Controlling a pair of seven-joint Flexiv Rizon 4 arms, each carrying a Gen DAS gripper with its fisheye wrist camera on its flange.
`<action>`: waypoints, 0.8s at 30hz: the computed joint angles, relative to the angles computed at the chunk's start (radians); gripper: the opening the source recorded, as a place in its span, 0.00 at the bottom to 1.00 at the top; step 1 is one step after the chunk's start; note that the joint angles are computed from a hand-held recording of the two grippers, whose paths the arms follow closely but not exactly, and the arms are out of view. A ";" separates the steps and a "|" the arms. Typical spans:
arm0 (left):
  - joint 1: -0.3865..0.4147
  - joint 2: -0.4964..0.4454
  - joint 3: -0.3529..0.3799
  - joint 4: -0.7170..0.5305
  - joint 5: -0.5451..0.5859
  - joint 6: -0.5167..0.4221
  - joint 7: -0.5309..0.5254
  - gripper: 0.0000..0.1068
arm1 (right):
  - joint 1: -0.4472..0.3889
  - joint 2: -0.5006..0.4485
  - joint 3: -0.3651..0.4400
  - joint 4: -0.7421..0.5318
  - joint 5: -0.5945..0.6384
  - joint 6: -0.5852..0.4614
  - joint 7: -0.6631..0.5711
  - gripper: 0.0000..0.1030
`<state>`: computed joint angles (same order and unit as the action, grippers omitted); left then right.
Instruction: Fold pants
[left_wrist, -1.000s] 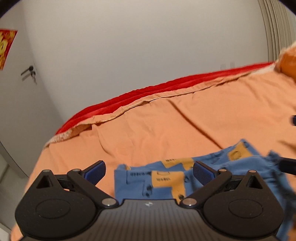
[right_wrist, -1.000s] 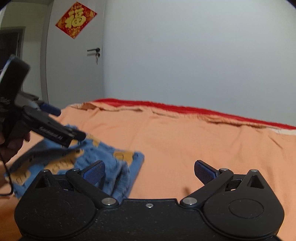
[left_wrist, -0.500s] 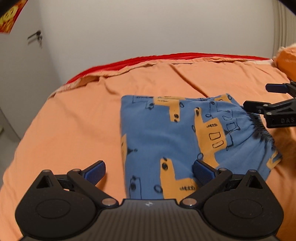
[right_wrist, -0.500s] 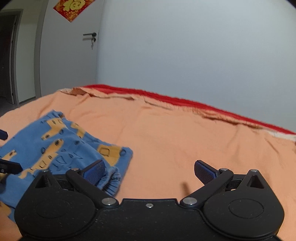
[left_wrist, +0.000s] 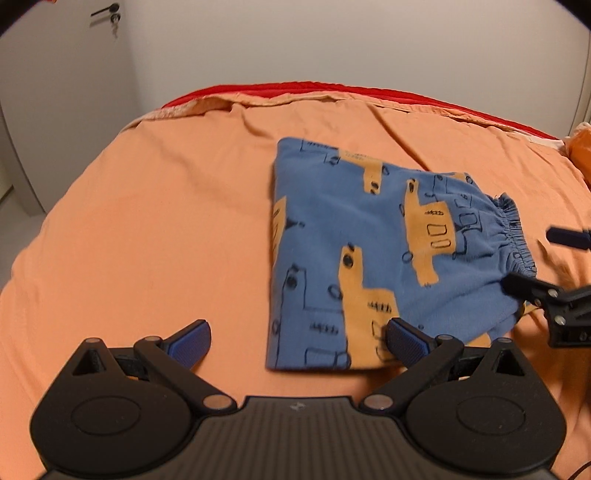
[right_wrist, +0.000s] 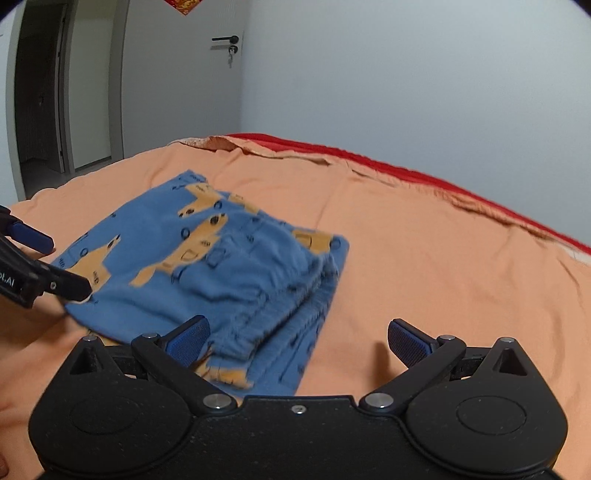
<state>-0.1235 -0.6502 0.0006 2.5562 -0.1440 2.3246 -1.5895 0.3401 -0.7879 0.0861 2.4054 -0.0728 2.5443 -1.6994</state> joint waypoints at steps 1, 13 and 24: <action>0.007 0.000 -0.002 0.006 0.007 0.004 -0.006 0.96 | -0.003 0.001 0.003 0.007 0.002 0.001 0.004 0.99; -0.056 -0.009 0.035 0.044 -0.043 0.034 0.055 0.96 | 0.041 0.010 -0.006 0.069 0.073 0.006 -0.038 1.00; 0.003 -0.009 0.010 0.063 0.016 0.073 0.047 0.96 | -0.021 -0.002 0.025 0.082 0.023 0.084 -0.006 1.00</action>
